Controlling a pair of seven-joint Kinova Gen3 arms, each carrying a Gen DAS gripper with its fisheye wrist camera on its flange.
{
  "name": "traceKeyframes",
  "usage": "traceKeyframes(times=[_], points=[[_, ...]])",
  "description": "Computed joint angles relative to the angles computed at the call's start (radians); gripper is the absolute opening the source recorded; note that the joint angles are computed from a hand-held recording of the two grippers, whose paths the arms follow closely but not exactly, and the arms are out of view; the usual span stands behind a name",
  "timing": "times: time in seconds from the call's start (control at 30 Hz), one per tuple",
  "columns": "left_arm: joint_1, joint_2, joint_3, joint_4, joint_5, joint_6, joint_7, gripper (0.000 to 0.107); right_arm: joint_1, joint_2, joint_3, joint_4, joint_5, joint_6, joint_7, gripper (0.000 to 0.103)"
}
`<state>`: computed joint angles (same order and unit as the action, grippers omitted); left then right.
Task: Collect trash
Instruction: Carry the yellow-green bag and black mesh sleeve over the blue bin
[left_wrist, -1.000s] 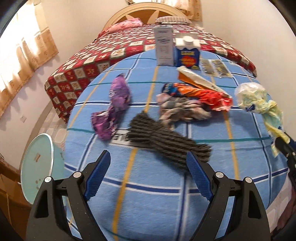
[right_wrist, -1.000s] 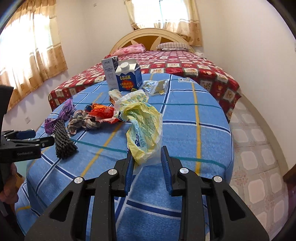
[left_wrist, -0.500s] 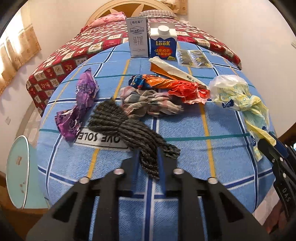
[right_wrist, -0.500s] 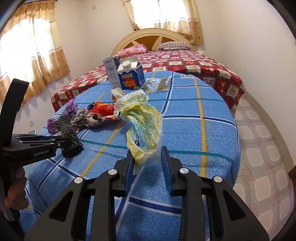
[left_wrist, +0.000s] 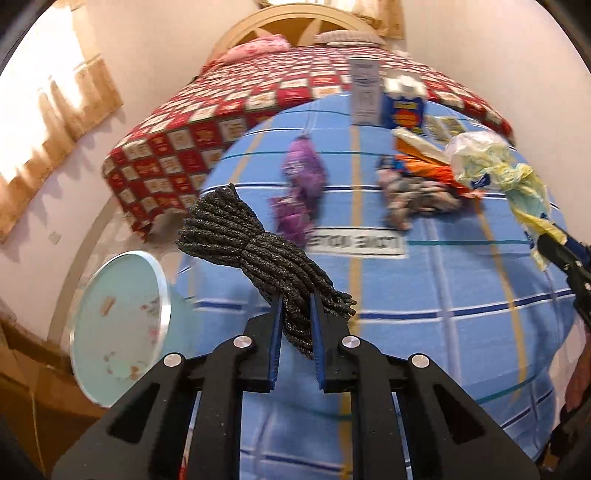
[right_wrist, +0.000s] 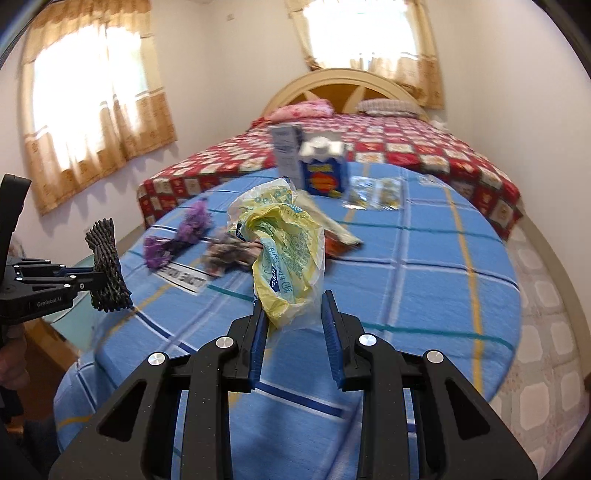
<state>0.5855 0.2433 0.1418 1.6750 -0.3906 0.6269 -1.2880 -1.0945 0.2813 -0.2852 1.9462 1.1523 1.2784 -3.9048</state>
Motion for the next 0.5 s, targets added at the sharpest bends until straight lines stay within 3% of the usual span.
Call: traceKeyframes(times=[0.23,0.5], points=[[-0.023,-0.018,-0.056,0.036,-0.103,0.005,0.092,0.014,0.036,0.046,0.035,-0.103,0.073,-0.075,0.135,0.029],[-0.110,-0.033,-0.074,0.060,-0.136,0.009,0.113,0.014,0.068,0.119,0.096,-0.258,0.100,-0.203,0.342,0.029]])
